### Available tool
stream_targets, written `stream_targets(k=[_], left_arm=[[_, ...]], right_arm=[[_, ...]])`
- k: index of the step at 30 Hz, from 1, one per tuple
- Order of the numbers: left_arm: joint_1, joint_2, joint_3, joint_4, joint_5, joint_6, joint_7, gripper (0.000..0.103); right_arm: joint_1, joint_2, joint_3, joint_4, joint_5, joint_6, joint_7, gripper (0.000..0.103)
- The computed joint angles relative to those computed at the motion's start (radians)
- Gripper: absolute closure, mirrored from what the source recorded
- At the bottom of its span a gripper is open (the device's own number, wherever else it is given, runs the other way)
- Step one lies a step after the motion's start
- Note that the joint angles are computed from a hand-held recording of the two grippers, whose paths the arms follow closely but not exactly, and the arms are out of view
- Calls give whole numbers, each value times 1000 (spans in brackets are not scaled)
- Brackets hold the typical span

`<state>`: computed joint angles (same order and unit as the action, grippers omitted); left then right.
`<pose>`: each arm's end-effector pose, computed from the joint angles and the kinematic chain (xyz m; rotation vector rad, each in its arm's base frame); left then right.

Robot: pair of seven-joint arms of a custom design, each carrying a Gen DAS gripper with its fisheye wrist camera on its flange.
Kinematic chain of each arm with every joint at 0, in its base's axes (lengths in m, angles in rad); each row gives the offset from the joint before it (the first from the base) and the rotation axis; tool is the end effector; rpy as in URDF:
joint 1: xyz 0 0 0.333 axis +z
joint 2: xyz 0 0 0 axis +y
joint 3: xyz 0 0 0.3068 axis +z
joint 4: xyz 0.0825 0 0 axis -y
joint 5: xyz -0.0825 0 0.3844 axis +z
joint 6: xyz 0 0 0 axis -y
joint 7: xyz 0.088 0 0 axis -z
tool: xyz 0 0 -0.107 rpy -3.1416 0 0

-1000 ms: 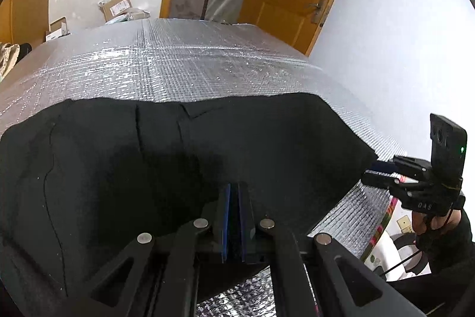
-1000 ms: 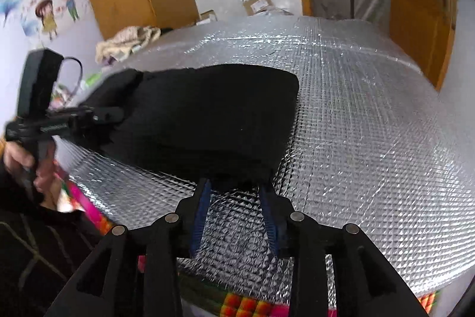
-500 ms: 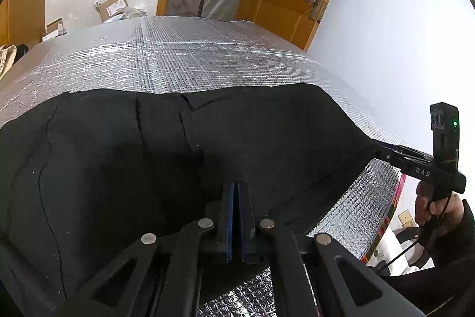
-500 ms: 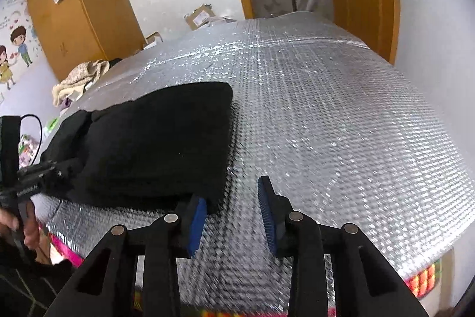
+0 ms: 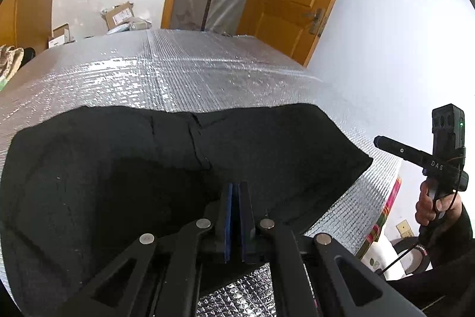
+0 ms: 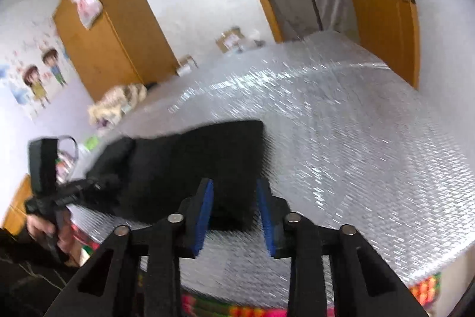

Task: Fold clothes
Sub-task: 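Grasp the sweatshirt end edge with the right gripper while the left gripper holds the body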

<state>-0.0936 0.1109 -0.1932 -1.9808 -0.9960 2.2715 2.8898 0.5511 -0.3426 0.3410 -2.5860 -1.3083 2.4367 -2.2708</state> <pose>0.5719 -0.1877 0.4311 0.7992 -2.6944 1.2526 0.2773 0.3360 0.3799 -1.0947 1.9385 -0.6904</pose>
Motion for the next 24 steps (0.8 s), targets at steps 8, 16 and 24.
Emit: stream_targets(k=[8,16,24], left_arm=[[-11,11,-6,6,56,27,-42,99],[-17,17,-15,34,9,49,-27,99],[-53,45,-22,22,138,151,-95,99]], right_arm=[[-31,109,-71,42,67,100,-92,90],[-65,80,-57,44,-49,89,32,88],[-83,165,-99,99,-74,157,-10,89]])
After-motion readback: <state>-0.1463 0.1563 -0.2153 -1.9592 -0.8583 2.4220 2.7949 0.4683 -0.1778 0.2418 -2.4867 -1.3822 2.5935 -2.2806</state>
